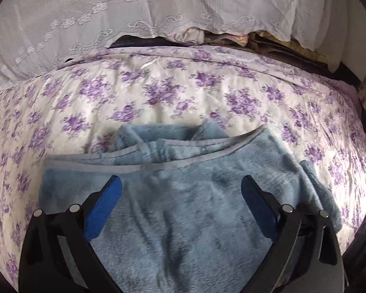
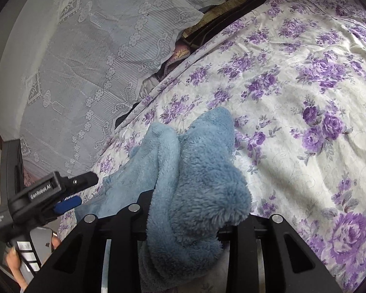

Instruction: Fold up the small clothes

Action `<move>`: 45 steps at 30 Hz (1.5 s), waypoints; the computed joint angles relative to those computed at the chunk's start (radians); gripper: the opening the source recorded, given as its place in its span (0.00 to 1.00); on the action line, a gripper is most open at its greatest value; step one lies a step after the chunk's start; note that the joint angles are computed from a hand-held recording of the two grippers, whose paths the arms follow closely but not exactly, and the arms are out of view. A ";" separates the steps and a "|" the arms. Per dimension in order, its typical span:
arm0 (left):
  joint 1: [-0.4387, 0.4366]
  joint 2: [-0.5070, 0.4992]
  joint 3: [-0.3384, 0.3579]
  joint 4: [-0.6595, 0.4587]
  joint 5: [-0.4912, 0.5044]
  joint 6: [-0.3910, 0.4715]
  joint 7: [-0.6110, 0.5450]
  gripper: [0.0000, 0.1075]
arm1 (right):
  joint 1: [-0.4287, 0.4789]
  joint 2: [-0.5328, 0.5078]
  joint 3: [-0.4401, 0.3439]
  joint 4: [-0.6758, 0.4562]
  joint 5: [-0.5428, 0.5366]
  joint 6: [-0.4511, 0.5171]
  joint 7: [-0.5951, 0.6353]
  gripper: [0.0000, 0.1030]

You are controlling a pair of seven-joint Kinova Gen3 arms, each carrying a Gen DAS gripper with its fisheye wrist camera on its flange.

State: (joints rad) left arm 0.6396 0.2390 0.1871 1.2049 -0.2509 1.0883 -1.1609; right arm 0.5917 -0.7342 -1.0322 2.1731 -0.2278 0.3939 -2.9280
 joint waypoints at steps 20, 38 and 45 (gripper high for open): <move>-0.203 -0.049 0.004 0.074 0.306 -0.035 -0.193 0.88 | 0.195 -0.127 -0.122 -0.401 0.106 0.285 0.431 0.29; -0.405 -0.195 -0.054 0.191 0.509 -0.099 -0.377 0.87 | 0.405 -0.183 -0.202 -0.700 -0.073 0.378 0.697 0.29; -0.496 -0.221 -0.102 0.236 0.609 -0.093 -0.446 0.87 | 0.501 -0.209 -0.238 -0.819 -0.167 0.418 0.774 0.29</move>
